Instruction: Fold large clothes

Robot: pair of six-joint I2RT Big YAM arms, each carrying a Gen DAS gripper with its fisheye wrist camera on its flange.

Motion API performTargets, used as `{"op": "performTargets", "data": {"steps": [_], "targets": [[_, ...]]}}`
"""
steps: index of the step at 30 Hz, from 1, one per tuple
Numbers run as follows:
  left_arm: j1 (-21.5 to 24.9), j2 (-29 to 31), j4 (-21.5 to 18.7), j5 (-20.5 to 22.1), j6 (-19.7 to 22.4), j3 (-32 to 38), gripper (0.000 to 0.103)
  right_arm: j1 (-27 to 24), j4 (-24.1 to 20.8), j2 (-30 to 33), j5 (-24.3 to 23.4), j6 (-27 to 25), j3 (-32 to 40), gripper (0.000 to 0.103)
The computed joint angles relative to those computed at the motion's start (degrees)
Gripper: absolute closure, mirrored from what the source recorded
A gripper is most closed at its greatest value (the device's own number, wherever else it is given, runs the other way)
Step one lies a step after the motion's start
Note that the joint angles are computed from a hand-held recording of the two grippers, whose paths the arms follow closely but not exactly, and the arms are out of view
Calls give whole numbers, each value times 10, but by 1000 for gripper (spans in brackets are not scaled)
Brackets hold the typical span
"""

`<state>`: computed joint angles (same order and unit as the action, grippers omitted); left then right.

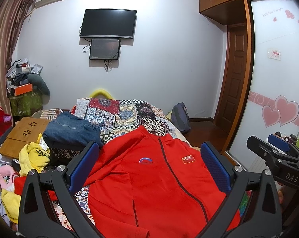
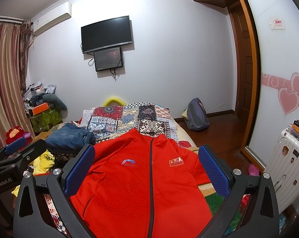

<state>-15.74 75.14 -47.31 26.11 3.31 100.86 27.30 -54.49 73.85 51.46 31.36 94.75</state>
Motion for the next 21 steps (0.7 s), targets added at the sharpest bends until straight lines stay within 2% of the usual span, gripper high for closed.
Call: {"op": "performTargets", "data": {"steps": [7, 12, 19, 21], "targets": [[4, 17, -6, 9, 2, 15, 0, -6, -8, 10, -12, 9, 4, 0], [11, 36, 2, -4, 3, 29, 0, -21, -12, 25, -30, -4, 22, 0], [32, 105, -10, -44, -7, 94, 0, -51, -16, 62, -50, -26, 52, 0], [38, 128, -9, -73, -3, 114, 0, -63, -19, 77, -56, -31, 63, 0]]}}
